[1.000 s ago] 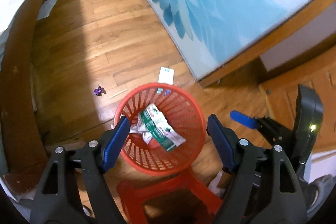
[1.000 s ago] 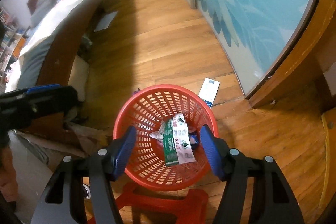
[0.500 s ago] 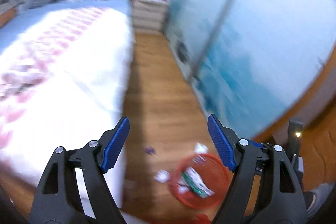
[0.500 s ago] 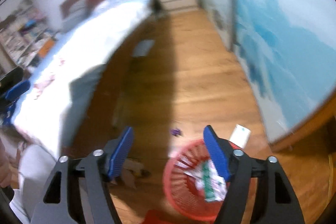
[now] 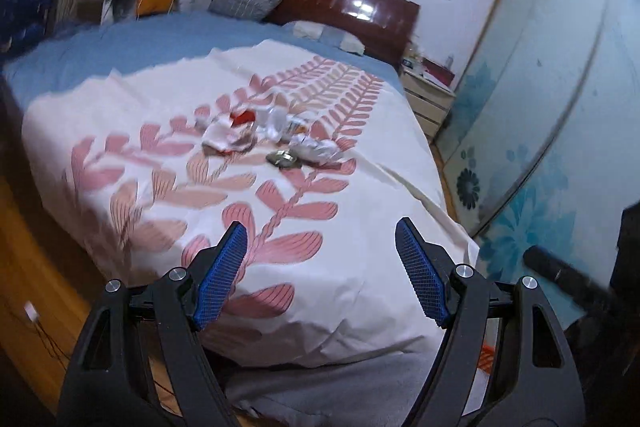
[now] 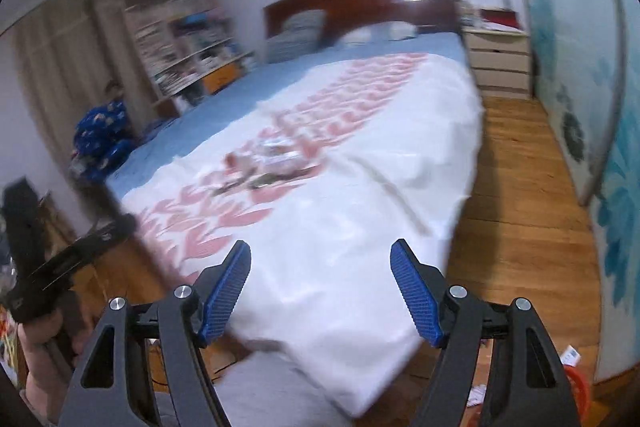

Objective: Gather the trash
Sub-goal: 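Move both tools back toward the remaining trash on the bed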

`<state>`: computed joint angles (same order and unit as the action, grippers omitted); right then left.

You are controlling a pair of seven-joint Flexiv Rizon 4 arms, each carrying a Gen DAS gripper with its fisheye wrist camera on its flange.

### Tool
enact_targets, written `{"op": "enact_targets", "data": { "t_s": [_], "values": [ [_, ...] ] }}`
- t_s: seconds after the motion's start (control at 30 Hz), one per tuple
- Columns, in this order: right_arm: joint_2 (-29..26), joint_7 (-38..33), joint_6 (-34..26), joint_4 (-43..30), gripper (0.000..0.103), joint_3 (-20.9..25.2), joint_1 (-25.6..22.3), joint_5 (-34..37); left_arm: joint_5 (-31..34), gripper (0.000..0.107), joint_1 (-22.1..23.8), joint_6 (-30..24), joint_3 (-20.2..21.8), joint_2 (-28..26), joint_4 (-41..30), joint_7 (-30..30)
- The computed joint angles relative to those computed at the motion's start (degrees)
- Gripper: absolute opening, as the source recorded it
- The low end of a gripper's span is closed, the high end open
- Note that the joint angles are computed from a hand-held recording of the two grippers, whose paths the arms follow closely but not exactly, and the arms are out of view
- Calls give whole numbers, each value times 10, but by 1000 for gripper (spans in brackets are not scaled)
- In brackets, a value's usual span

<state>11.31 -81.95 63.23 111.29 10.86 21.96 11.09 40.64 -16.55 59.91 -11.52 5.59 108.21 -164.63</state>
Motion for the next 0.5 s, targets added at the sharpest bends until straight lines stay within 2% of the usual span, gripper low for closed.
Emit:
{"op": "enact_targets", "data": {
  "t_s": [0.17, 0.33, 0.5],
  "values": [
    [-6, 49, 67, 32, 72, 40, -8, -102, -6, 76, 13, 26, 12, 20, 29, 7],
    [-18, 51, 67, 32, 72, 31, 8, -121, -15, 76, 39, 50, 14, 33, 54, 4],
    [-110, 81, 96, -33, 72, 31, 23, -165, -37, 76, 63, 66, 16, 48, 77, 9]
  ]
}}
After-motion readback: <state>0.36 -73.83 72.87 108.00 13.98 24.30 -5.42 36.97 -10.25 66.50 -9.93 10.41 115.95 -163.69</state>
